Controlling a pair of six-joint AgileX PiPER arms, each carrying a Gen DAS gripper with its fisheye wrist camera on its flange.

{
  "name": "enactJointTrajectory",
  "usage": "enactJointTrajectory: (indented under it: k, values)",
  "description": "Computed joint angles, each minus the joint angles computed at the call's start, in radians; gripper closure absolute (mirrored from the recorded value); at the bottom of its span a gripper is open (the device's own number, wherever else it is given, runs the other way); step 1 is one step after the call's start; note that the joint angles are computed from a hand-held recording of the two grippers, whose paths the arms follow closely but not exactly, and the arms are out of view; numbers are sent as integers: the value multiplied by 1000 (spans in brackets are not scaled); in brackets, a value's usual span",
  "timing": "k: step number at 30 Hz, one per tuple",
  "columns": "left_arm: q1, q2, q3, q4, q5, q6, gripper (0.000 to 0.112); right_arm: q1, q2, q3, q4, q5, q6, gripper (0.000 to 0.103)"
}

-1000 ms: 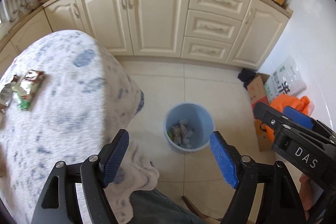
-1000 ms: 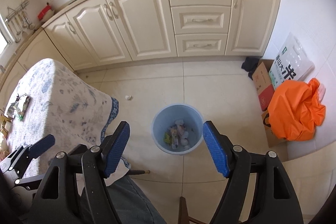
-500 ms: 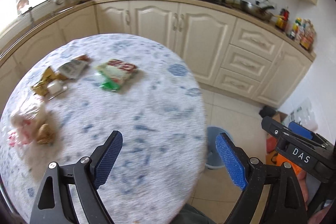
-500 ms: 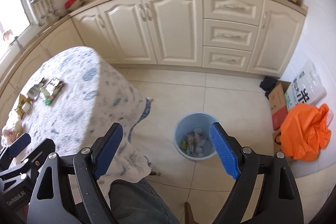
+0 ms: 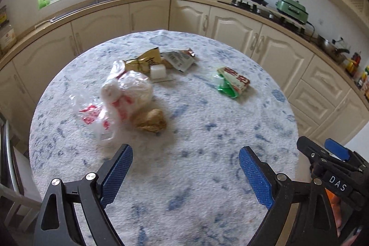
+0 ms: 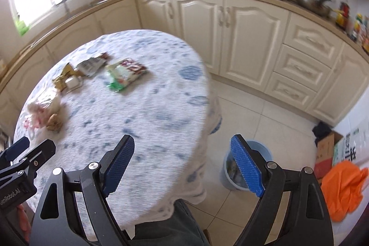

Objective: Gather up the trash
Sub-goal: 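Move both tools back over the table toward the remaining trash, then grasp the white plastic bag with the left tool while the right tool grasps the brown lump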

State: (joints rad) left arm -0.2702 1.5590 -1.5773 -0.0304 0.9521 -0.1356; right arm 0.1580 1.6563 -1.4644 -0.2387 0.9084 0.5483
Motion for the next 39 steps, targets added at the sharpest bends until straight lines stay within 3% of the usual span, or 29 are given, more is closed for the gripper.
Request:
enactJointTrajectory:
  k: [13, 24, 26, 28, 30, 36, 39]
  values:
    - [201, -39, 23, -2, 74, -33, 21, 175, 223, -284, 113, 46, -198, 14]
    - [384, 40, -51, -48, 119, -9, 20, 285, 569, -774, 145, 247, -353, 15]
    - [399, 47, -60, -58, 123, -4, 20, 290, 595, -806, 148, 250, -370, 21]
    - [402, 60, -78, -61, 129, -1, 20, 288, 638, -864, 163, 276, -387, 38]
    - [399, 79, -102, -67, 133, 6, 20, 265, 632, -840, 236, 238, -418, 58]
    - [351, 173, -238, -91, 158, 52, 20, 234, 595, -775, 250, 204, -422, 59]
    - [315, 248, -363, -105, 190, 83, 12, 196, 561, -730, 247, 179, -408, 59]
